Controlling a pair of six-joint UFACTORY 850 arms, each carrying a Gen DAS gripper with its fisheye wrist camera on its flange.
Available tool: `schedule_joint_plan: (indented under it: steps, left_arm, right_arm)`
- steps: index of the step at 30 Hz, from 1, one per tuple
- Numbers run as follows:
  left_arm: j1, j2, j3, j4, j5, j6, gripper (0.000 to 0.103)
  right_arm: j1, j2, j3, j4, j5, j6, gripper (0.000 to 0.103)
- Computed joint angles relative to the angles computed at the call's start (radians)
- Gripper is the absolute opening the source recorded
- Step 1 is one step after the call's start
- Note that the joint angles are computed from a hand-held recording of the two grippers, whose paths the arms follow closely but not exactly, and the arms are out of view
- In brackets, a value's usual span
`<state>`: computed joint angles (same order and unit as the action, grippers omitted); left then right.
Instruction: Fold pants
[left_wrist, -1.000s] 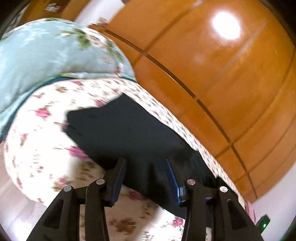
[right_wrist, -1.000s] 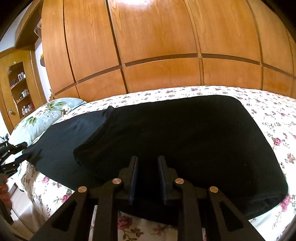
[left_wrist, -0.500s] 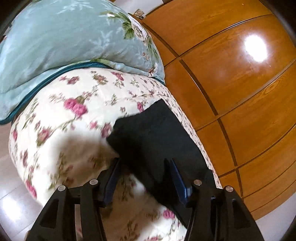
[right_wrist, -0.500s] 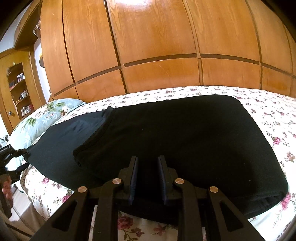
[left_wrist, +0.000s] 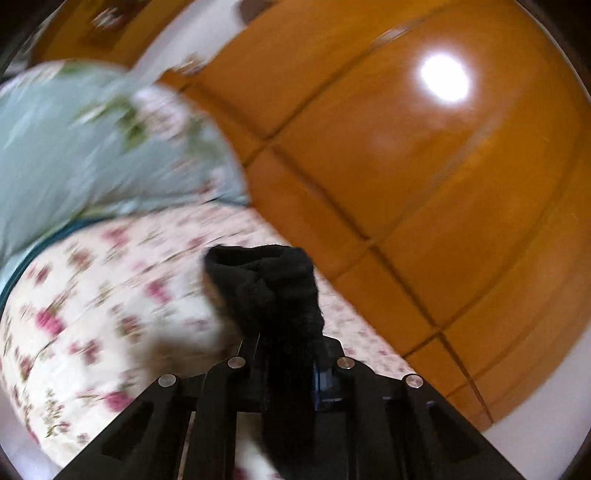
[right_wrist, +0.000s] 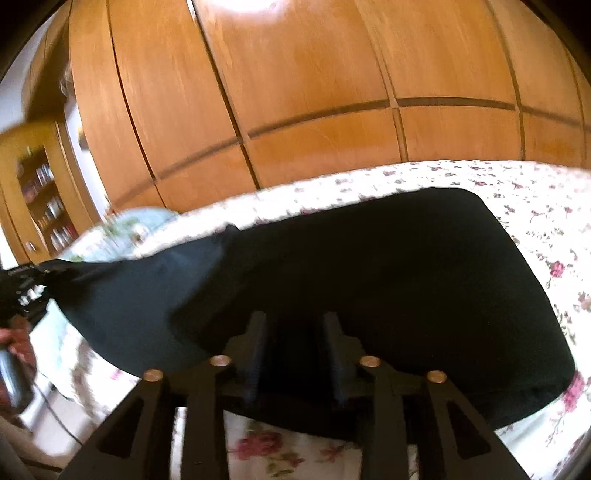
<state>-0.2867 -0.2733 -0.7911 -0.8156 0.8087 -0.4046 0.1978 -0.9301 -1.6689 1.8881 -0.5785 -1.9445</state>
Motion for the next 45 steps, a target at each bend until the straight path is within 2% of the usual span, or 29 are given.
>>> schedule_joint_plan:
  steps: [1, 4, 8, 11, 15, 20, 24, 28, 31, 33, 35, 36, 38, 40, 45]
  left_arm:
    - [-0.01, 0.0, -0.016, 0.003, 0.005, 0.031, 0.015]
    - [-0.041, -0.004, -0.074, 0.058, 0.011, 0.123, 0.015]
    - [-0.077, -0.038, -0.166, 0.146, -0.024, 0.226, 0.015]
    - [-0.105, -0.08, -0.234, 0.208, -0.062, 0.286, 0.015]
    - [-0.129, -0.163, -0.35, 0.331, -0.174, 0.296, 0.015]
    - [-0.146, -0.27, -0.477, 0.454, -0.296, 0.251, 0.015]
    - [-0.158, -0.377, -0.614, 0.547, -0.425, 0.261, 0.015]
    - [-0.18, -0.458, -0.716, 0.577, -0.512, 0.321, 0.015]
    - [-0.188, -0.515, -0.785, 0.645, -0.592, 0.302, 0.017]
    - [-0.188, -0.533, -0.804, 0.677, -0.648, 0.271, 0.024]
    - [-0.185, -0.507, -0.752, 0.786, -0.621, 0.135, 0.029]
    - [-0.182, -0.482, -0.708, 0.85, -0.579, 0.057, 0.03]
    - [-0.177, -0.427, -0.62, 0.869, -0.495, 0.013, 0.034]
    - [-0.173, -0.369, -0.533, 0.803, -0.425, 0.067, 0.035]
    - [-0.177, -0.266, -0.373, 0.414, -0.31, 0.412, 0.035]
  right_arm:
    - [-0.004, 0.008, 0.014, 0.025, -0.02, -0.019, 0.048]
    - [-0.005, 0.023, 0.027, 0.024, -0.007, -0.031, 0.05]
    - [-0.019, 0.028, 0.028, -0.007, -0.009, 0.063, 0.05]
    - [-0.028, 0.05, 0.063, 0.054, -0.014, 0.02, 0.05]
    - [-0.045, 0.065, 0.074, 0.063, -0.026, 0.032, 0.05]
    - [-0.076, 0.059, 0.051, 0.057, -0.057, 0.155, 0.05]
    - [-0.096, 0.064, 0.049, 0.08, -0.065, 0.171, 0.051]
    - [-0.112, 0.071, 0.063, 0.11, -0.076, 0.182, 0.054]
    - [-0.12, 0.063, 0.056, 0.075, -0.081, 0.245, 0.054]
    - [-0.123, 0.053, 0.045, 0.027, -0.087, 0.303, 0.054]
    - [-0.126, 0.041, 0.034, -0.011, -0.102, 0.346, 0.055]
    - [-0.127, 0.036, 0.032, -0.022, -0.115, 0.358, 0.058]
    - [-0.128, 0.03, 0.029, -0.023, -0.131, 0.364, 0.061]
    - [-0.129, 0.022, 0.02, -0.025, -0.145, 0.376, 0.062]
    - [-0.133, 0.008, -0.005, -0.063, -0.173, 0.438, 0.063]
